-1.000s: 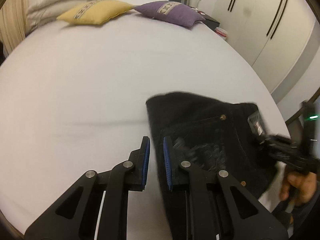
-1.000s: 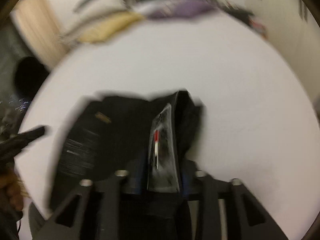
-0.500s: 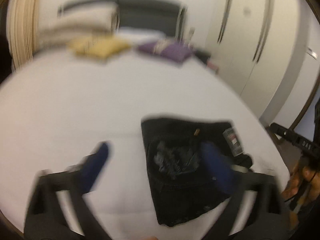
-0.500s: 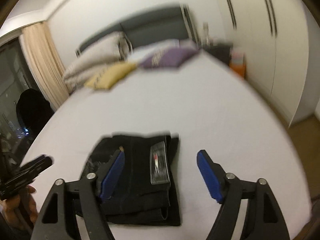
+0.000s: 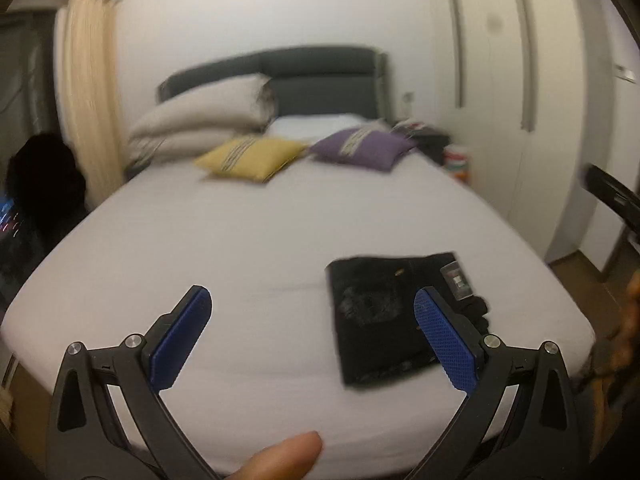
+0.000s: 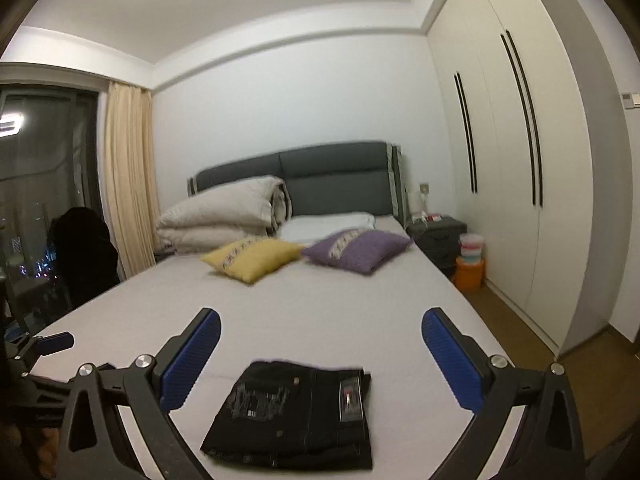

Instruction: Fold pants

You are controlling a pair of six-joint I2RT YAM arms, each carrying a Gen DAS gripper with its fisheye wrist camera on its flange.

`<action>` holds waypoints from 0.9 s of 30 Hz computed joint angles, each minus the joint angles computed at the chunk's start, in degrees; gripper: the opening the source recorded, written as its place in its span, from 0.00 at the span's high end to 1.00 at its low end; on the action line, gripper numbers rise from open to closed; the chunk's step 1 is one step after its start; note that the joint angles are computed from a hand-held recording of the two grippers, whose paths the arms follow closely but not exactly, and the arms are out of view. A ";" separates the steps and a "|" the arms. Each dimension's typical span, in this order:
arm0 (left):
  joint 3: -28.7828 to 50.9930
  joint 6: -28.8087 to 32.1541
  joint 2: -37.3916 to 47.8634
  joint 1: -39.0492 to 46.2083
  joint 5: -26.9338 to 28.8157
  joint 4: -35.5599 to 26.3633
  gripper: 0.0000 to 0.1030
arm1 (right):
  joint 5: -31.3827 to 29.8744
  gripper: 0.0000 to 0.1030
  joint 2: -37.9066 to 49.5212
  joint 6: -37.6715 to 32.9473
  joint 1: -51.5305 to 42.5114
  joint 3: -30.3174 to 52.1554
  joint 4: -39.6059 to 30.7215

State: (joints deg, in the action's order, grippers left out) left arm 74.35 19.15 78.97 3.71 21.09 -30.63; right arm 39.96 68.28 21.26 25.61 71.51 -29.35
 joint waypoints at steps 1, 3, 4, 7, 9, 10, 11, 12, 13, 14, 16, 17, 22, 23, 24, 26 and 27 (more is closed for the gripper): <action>1.16 -0.79 0.63 -0.22 -2.03 -1.60 0.00 | 2.27 0.00 0.03 2.06 2.13 1.02 -3.44; 2.26 -1.71 1.12 -0.05 -2.38 -3.68 0.00 | 3.90 0.00 2.30 5.58 4.12 4.29 -9.90; 2.52 -2.09 1.22 -0.08 -2.46 -4.70 0.00 | 4.02 0.00 3.67 7.79 4.63 6.12 -13.49; 2.55 -2.74 1.54 -0.61 -1.92 -7.65 0.00 | 2.36 0.00 6.64 14.28 5.49 9.49 -21.18; 1.45 -3.05 1.56 -1.51 -1.97 -8.41 0.00 | -0.25 0.00 7.90 18.01 5.43 10.51 -24.05; 0.56 -2.87 1.44 -2.28 -2.51 -8.40 0.00 | -1.51 0.00 8.13 18.82 5.32 10.43 -24.23; -0.32 -2.81 1.41 -3.11 -3.47 -8.22 0.00 | -2.75 0.00 8.59 19.38 5.39 10.62 -24.62; -1.20 -3.03 1.67 -3.86 -4.18 -7.49 0.00 | -2.95 0.00 8.98 19.69 5.64 10.41 -24.63; -1.73 -3.09 2.00 -4.39 -4.50 -7.28 0.00 | -2.77 0.00 9.79 20.00 5.99 10.77 -25.35; -2.28 -3.21 2.46 -4.91 -4.83 -6.75 0.00 | -2.61 0.00 10.67 20.23 6.29 11.47 -26.42; -3.06 -3.45 2.96 -5.56 -5.80 -6.03 0.00 | -3.08 0.00 11.28 20.15 6.10 11.62 -26.82; -3.26 -3.49 3.35 -5.75 -6.12 -5.75 0.00 | -3.31 0.00 11.53 20.19 5.93 12.01 -27.27; -3.43 -4.16 5.81 -5.78 -6.91 -4.68 0.00 | -4.09 0.00 12.44 20.79 5.33 12.65 -28.63; -3.55 -4.29 6.05 -5.75 -7.06 -4.40 0.00 | -4.37 0.00 12.45 20.92 5.23 12.50 -28.67; -3.66 -4.37 6.31 -5.70 -7.16 -4.09 0.00 | -4.57 0.00 12.45 20.91 5.09 12.35 -28.66; -3.61 -4.48 6.80 -5.60 -7.18 -3.74 0.00 | -4.82 0.00 12.53 20.99 5.01 12.38 -28.96; -3.57 -4.44 6.89 -5.55 -7.20 -3.70 0.00 | -4.95 0.00 12.53 21.06 5.03 12.37 -29.08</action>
State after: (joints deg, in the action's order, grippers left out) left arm 70.78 14.71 85.86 -1.84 13.89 -34.34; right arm 35.02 80.80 42.32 30.64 83.88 -58.43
